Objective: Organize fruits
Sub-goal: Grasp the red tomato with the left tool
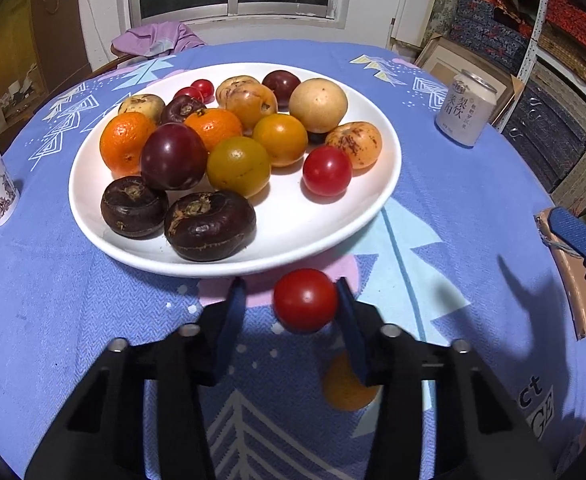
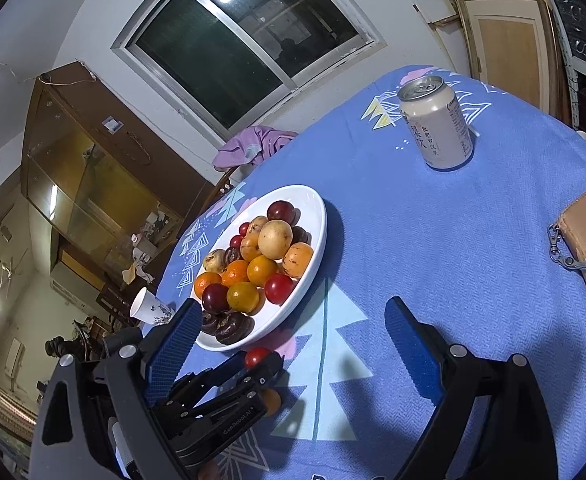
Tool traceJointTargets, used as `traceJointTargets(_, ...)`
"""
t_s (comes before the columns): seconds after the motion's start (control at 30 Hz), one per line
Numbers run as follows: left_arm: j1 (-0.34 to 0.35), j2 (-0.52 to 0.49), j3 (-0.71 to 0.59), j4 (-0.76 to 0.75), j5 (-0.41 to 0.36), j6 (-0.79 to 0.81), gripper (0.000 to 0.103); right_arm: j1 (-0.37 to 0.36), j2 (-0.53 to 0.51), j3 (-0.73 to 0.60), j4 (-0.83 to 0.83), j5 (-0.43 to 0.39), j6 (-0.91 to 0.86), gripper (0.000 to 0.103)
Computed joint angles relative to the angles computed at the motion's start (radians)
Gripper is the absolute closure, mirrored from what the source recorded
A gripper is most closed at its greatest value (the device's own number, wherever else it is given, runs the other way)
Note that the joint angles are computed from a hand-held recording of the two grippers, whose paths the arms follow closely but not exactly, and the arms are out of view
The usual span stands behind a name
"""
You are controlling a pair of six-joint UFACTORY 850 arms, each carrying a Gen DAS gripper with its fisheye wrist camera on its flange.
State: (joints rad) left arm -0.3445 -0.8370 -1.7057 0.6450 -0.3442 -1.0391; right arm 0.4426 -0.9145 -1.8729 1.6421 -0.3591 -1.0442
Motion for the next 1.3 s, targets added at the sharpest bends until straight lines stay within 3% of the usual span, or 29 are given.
traceJointTargets(0.07,0.005,0.005,0.009,-0.025,0.02,0.021,0.072,0.0,0.0,0.0,-0.006,-0.001,0.003,0.01)
traceJointTargets(0.2,0.018,0.051,0.071,-0.051,0.061,0.045,0.073,0.0,-0.006,-0.006,-0.027,0.003,0.015,0.01)
traceJointTargets(0.27,0.024,0.091,0.13,0.047,0.077,-0.04,0.073,0.001,-0.012,-0.014,-0.053,0.001,0.032,0.01)
traceJointTargets(0.37,0.044,0.177,0.259,0.311,0.091,-0.292,0.073,0.013,-0.019,-0.03,-0.126,0.002,0.045,0.01)
traceJointTargets(0.5,0.076,0.246,0.391,0.625,0.046,-0.628,0.073,0.047,-0.037,-0.067,-0.328,0.009,0.104,0.01)
traceJointTargets(0.57,0.105,0.262,0.423,0.631,0.073,-0.674,0.073,0.071,-0.056,-0.098,-0.491,-0.001,0.178,0.012)
traceJointTargets(0.63,0.126,0.278,0.441,0.683,0.12,-0.75,0.073,0.094,-0.078,-0.132,-0.644,-0.018,0.252,0.02)
traceJointTargets(0.7,0.117,0.286,0.449,0.779,0.095,-0.818,0.073,0.112,-0.092,-0.152,-0.752,-0.029,0.304,0.025)
traceJointTargets(0.87,0.099,0.285,0.454,0.82,0.104,-0.813,0.072,0.16,-0.078,-0.116,-0.995,0.058,0.407,0.026)
traceJointTargets(1.0,0.087,0.274,0.444,0.799,0.097,-0.78,0.073,0.168,-0.092,-0.133,-1.114,0.058,0.508,0.026)
traceJointTargets(1.3,0.072,0.272,0.447,0.838,0.052,-0.823,0.073,0.175,-0.102,-0.139,-1.172,0.059,0.57,0.026)
